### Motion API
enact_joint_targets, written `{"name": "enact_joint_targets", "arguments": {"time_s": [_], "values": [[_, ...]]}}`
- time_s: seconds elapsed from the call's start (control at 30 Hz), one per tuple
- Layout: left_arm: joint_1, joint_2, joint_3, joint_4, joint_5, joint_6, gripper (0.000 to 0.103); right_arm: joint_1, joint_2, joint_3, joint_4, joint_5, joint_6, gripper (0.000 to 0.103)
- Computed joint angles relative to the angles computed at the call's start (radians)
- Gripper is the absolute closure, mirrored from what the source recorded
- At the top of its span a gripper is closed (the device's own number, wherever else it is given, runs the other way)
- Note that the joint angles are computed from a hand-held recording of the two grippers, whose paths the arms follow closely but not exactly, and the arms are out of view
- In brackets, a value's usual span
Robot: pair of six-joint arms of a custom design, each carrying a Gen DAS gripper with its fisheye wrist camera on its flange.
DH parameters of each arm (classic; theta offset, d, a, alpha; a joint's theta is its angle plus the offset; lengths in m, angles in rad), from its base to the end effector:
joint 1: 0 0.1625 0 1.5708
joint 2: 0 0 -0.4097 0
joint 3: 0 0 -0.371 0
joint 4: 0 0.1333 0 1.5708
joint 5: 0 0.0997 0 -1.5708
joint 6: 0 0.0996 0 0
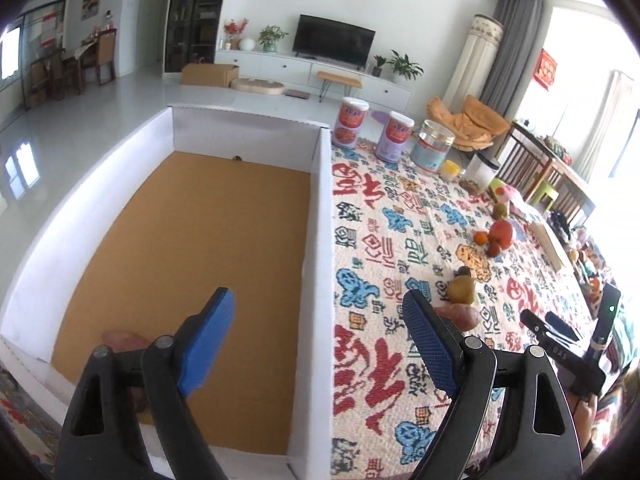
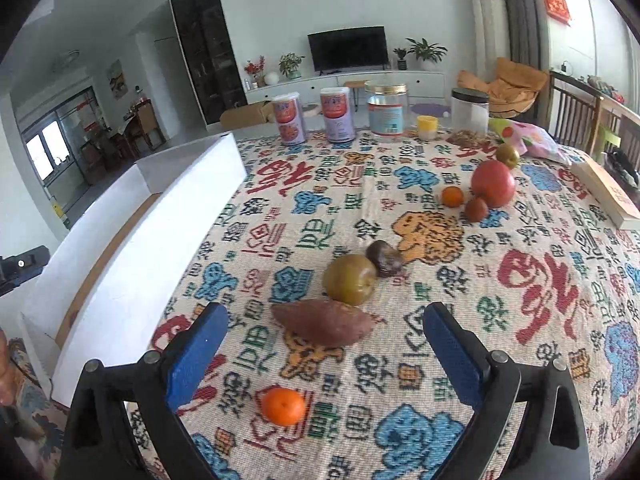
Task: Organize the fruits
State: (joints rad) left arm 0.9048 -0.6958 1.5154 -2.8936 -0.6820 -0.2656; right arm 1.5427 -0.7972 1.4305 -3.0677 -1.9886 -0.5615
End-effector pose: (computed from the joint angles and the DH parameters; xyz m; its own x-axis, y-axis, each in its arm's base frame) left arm -0.2578 -0.6690 0.1470 -0.8435 -0.0891 -0.5297 0.3315 0.6896 -0.6438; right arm 0.0726 -0.7216 0.2527 -0.7757 -0.0631 0.6279 -0.4664 0.7276 -0.5031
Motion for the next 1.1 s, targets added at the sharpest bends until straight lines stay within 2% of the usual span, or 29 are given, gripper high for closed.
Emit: {"name": "enact_joint_targets", "arguments": {"time_s": [0.13,0.27,0.3,0.37,0.47,0.57,0.67,0.73,0.93,0.97,1.03,1.1], "values": [[-0.026,0.102,-0.086,0.070,-0.079,0.007,0.012,-0.071,-0.011,-0.052,-0.065,-0.109,0.062,0.005],[-0.031,0.191,-0.167,0.156,-0.138,-0.023,0.012,-0.121,-0.031,-0.023,-0.159,-0.131,0.030,0.005],[-0.033,0.212,-0.178,0.147,-0.130,-0.014,0.012,-0.127,-0.033,-0.014,-0.174,-0.139,0.022,0.005],[-0.037,0.250,-0.192,0.114,-0.076,0.020,0.012,-0.134,-0.046,-0.012,-0.130,-0.122,0.048,0.005],[-0.031,0.297,-0.215,0.072,0.011,0.065,0.012,-0.122,-0.005,-0.034,-0.178,-0.179,-0.019,0.005],[-0.011,0.330,-0.233,0.011,0.045,0.139,0.012,-0.126,0.021,-0.060,-0.145,-0.208,-0.020,0.005],[0.011,0.367,-0.278,0.006,0.082,0.182,0.012,-0.131,0.029,-0.076,-0.109,-0.234,0.012,0.005],[0.028,0.377,-0.309,0.051,0.083,0.161,0.012,-0.138,0.021,-0.073,-0.090,-0.223,0.042,0.005],[0.071,0.432,-0.467,0.313,0.108,0.017,0.012,-0.149,0.004,-0.071,-0.042,-0.207,0.106,0.005],[0.080,0.443,-0.492,0.324,0.101,0.009,0.008,-0.149,0.004,-0.071,-0.041,-0.208,0.107,0.005],[0.093,0.469,-0.549,0.325,0.092,0.017,0.008,-0.149,0.004,-0.071,-0.041,-0.210,0.108,0.005],[0.101,0.517,-0.635,0.326,0.102,0.073,0.003,-0.148,0.005,-0.073,-0.040,-0.213,0.106,0.005]]}}
